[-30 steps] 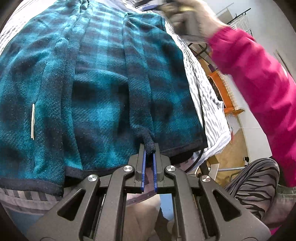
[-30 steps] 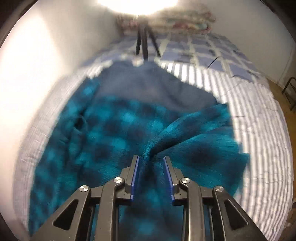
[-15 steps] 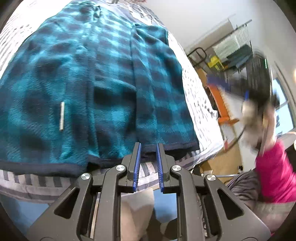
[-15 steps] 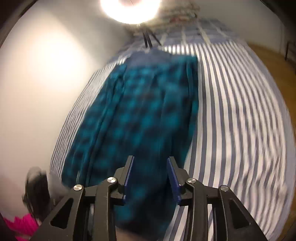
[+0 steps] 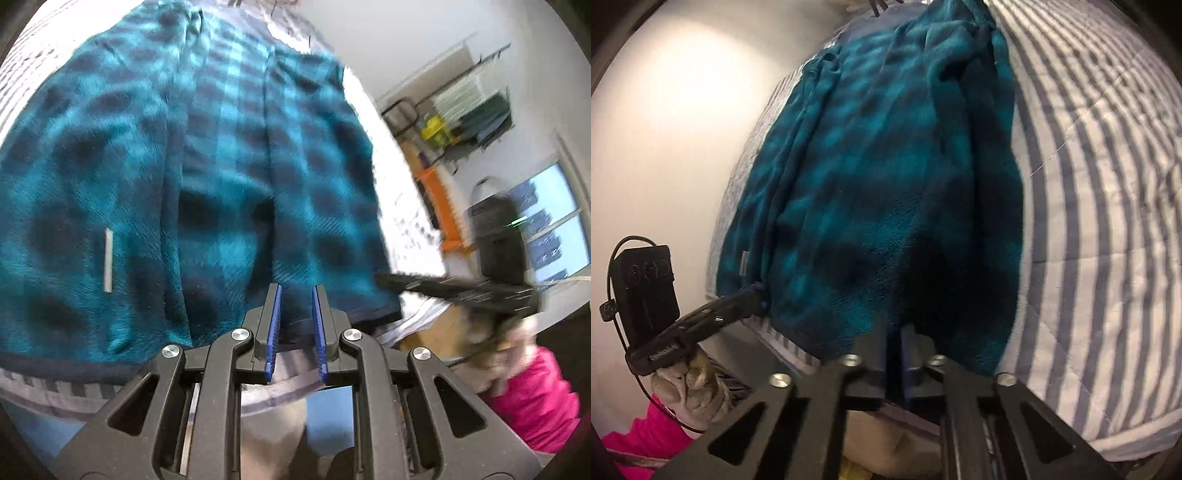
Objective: Fold large clothes
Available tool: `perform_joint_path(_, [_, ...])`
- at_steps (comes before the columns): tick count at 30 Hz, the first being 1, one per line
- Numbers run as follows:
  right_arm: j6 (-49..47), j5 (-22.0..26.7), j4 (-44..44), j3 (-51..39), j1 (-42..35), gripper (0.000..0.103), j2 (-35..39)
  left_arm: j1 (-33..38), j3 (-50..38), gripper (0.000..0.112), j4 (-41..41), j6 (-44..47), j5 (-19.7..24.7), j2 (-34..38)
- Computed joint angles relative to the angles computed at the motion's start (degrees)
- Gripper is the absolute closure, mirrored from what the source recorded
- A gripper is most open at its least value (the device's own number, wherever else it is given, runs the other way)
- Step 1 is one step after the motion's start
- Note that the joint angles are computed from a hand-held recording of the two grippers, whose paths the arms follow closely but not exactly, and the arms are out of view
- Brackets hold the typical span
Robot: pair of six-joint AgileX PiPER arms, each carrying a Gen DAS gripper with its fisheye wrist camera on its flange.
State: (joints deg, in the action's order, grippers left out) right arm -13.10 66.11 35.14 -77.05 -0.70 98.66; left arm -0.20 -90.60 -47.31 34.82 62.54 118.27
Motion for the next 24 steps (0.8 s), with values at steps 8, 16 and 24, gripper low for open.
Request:
perform_joint_path(8, [3.5,2.4,-10.5,-0.5,1.4,0.099,-3.0,-4.6,6.2,0.099,4.3,2.9,-5.5,-3.8])
perform_joint_path(16, [-3.6,-1.4,-5.7,-4.9,-3.4,0.079,-7.9,-6.3,10.7,0.099,1.8,7.6,-10.4,-12.3])
perform_joint_path(24, [-4.9,-11.5,-4.1,-19.5,-0.8,0.081,6.0,-13.0,3.4,0.099,3.3,3.4,-15.0,-4.8])
